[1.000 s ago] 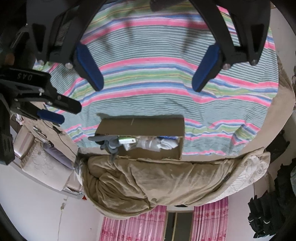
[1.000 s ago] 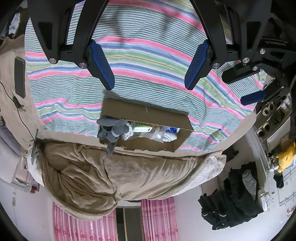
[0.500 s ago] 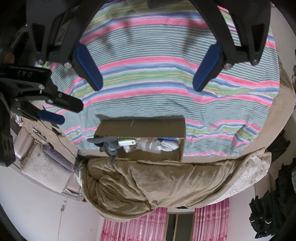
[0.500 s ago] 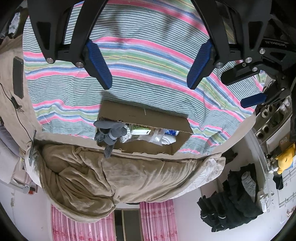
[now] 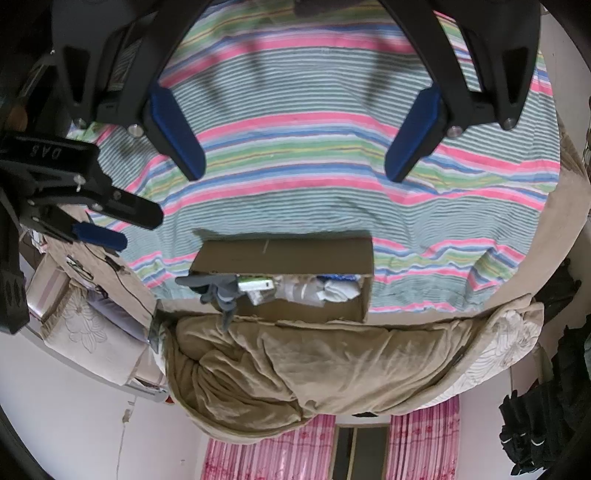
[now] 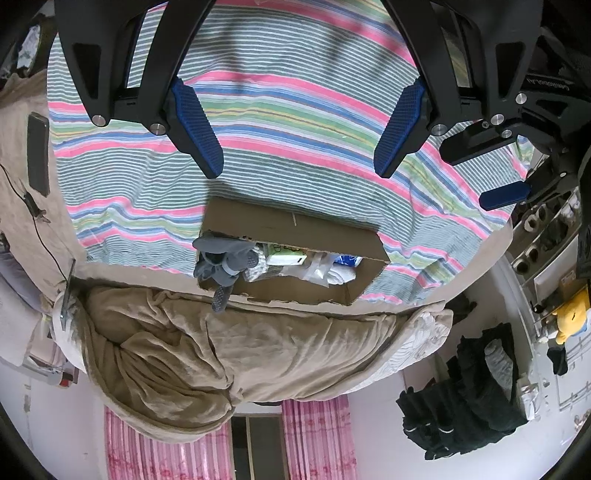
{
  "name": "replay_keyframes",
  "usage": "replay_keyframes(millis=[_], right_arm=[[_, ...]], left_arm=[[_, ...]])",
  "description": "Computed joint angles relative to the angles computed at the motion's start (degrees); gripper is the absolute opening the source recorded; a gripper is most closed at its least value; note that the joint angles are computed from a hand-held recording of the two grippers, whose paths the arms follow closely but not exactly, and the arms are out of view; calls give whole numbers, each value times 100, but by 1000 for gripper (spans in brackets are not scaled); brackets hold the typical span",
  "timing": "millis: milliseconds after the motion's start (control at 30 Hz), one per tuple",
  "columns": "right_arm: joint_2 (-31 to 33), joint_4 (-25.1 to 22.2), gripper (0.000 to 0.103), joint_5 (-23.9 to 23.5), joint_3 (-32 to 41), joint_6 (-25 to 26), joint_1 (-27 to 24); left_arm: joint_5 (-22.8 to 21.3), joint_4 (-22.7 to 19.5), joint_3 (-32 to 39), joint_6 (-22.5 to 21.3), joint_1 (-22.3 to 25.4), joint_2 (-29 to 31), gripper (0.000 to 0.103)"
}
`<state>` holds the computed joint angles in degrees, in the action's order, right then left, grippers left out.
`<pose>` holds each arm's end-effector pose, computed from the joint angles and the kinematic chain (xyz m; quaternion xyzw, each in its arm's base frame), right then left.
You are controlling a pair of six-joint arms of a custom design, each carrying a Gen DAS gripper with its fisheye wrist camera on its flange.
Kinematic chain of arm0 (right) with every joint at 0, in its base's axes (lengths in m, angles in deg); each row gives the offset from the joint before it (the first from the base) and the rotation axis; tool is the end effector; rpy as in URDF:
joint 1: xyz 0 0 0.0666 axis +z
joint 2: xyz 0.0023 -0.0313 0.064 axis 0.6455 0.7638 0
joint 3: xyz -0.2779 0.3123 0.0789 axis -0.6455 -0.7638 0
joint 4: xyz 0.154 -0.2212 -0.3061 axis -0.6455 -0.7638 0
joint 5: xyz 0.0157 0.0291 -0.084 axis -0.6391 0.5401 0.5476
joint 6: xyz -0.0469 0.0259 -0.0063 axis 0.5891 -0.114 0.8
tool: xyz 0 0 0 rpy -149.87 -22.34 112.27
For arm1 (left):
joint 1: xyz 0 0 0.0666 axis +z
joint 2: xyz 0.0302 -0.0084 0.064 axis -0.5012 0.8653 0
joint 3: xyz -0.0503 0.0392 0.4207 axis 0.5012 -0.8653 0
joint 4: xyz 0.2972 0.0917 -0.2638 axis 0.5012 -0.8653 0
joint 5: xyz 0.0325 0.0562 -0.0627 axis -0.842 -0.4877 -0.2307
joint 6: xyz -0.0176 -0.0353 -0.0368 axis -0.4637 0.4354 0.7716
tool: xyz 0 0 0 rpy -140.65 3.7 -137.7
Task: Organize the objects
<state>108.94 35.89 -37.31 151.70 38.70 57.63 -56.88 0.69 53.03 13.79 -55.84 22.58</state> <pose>0.6704 0.2228 0.3730 -0.2974 0.8606 0.1796 0.3724 0.5738 -0.2644 0.3775 -0.0913 0.9101 -0.0343 0.4028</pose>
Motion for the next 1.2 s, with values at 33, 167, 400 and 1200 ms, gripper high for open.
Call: replay_keyframes(millis=[33, 167, 400, 1200], right_arm=[[0, 0, 86, 0, 0, 0, 0], [-20, 23, 86, -2, -30, -6, -7], [-14, 25, 86, 5, -24, -8, -7], [31, 3, 86, 30, 3, -10, -19]], left_arm=[[3, 5, 4, -1, 2, 3, 99], [2, 10, 21, 12, 19, 14, 99], [3, 22, 13, 27, 36, 10, 99], [-10, -8, 31, 74, 48, 35, 99]])
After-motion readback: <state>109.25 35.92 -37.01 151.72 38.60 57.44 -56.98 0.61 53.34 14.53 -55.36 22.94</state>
